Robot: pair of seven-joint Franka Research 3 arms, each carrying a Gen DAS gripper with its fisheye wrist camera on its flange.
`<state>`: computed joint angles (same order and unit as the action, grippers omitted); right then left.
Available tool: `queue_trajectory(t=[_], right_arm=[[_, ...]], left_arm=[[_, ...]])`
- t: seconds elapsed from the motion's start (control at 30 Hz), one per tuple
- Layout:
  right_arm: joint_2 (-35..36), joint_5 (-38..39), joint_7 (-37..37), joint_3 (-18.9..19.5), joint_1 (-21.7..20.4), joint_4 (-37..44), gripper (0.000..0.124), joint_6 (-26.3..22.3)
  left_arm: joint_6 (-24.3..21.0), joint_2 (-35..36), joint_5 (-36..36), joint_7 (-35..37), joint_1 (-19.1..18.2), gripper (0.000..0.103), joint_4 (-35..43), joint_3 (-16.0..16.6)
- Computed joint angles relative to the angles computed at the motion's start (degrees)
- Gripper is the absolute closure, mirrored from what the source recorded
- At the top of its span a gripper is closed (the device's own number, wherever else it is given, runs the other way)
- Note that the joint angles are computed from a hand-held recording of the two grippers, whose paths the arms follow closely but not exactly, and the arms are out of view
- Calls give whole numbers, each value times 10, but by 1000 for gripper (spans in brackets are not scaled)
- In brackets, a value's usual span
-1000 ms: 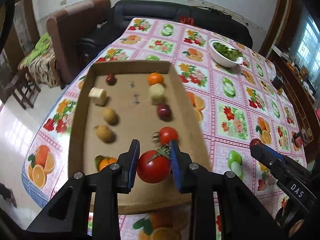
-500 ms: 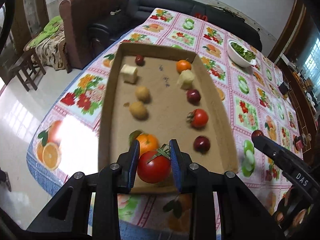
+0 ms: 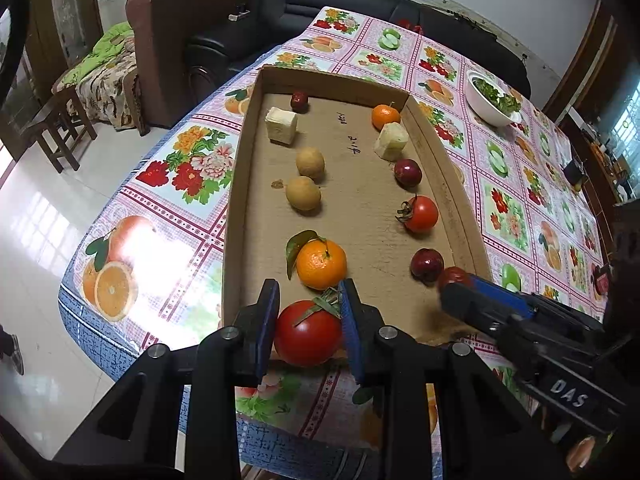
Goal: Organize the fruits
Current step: 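Carry the tomato in the left gripper and the date in the right over the box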
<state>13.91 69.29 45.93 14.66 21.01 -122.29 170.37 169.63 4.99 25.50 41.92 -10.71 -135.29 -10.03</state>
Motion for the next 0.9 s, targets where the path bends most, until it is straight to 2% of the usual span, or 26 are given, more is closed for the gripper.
queue_trajectory(t=[0.17, 0.27, 0.47, 0.57, 0.8, 0.9], right_arm=[[20, -59, 49, -7, 13, 13, 97, -2], [31, -105, 89, -11, 16, 17, 97, -3], [45, -190, 165, -16, 14, 20, 97, -7], [53, -240, 204, -24, 18, 25, 97, -18], [64, -280, 227, -10, 3, 32, 96, -25], [67, -298, 240, -12, 4, 34, 96, -26]], left_arm=[[12, 6, -28, 30, 6, 75, 0, -5], [16, 16, -77, 78, 16, 75, 5, -19], [3, 44, -115, 115, 15, 75, 25, -22], [3, 48, -116, 116, 11, 75, 27, -18], [0, 56, -71, 79, -8, 75, 34, 3], [0, 57, -80, 83, -1, 74, 34, -6]])
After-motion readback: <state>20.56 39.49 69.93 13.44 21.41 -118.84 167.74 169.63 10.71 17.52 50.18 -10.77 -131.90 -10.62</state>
